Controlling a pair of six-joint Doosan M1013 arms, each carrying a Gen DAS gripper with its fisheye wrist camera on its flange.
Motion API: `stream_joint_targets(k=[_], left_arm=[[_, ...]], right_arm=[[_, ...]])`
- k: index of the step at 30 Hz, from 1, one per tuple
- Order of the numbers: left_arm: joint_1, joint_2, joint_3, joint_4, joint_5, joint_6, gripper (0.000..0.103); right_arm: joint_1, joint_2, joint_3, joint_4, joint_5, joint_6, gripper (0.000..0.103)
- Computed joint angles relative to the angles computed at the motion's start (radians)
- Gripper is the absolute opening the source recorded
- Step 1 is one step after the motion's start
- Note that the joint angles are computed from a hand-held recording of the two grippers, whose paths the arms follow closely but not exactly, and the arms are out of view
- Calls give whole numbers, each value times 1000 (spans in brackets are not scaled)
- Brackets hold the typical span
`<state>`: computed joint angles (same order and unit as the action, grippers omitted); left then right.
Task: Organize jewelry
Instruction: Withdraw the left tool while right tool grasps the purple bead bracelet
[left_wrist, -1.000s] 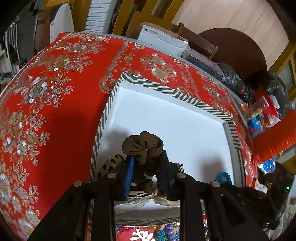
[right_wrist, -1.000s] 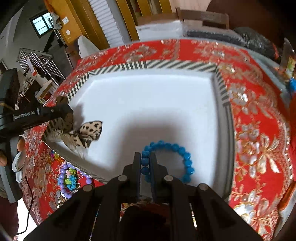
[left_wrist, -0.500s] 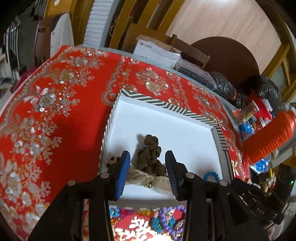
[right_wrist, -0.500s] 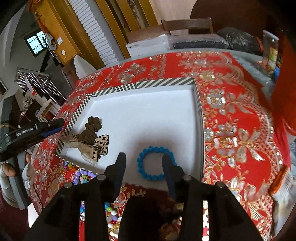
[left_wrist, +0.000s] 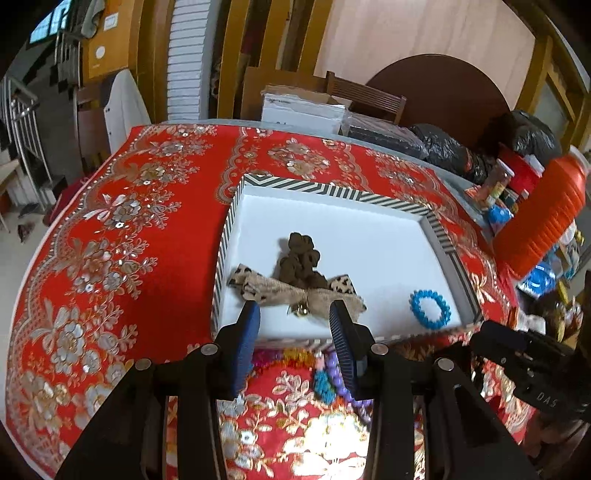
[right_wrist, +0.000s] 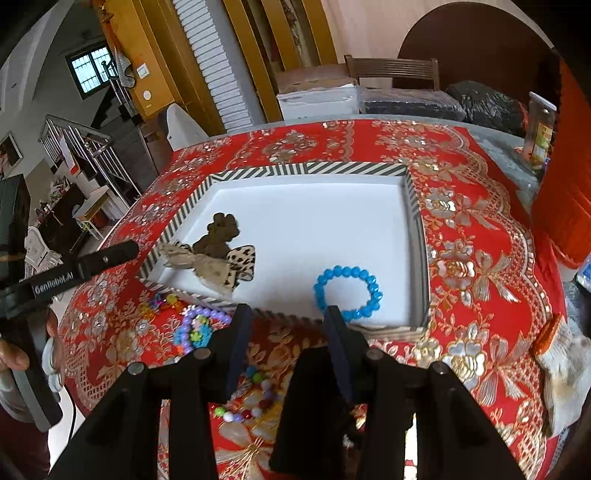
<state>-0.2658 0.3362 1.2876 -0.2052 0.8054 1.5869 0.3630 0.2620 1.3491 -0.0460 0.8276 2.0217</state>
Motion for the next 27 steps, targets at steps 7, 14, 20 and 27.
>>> stream_joint_targets(k=[7, 14, 20, 27], left_arm=[[-12, -33, 44, 23, -13, -1, 33], [14, -54, 65, -50, 10, 41, 33], [73, -51, 61, -109, 40, 7, 33], [101, -23, 60, -156, 111, 29, 33]], right_arm=[[17, -21, 26, 0, -12, 0, 42], [37, -31, 34, 6, -16, -20, 42], [47, -25, 29, 16, -15, -42, 42], [44, 9, 11, 55, 10, -79, 42]])
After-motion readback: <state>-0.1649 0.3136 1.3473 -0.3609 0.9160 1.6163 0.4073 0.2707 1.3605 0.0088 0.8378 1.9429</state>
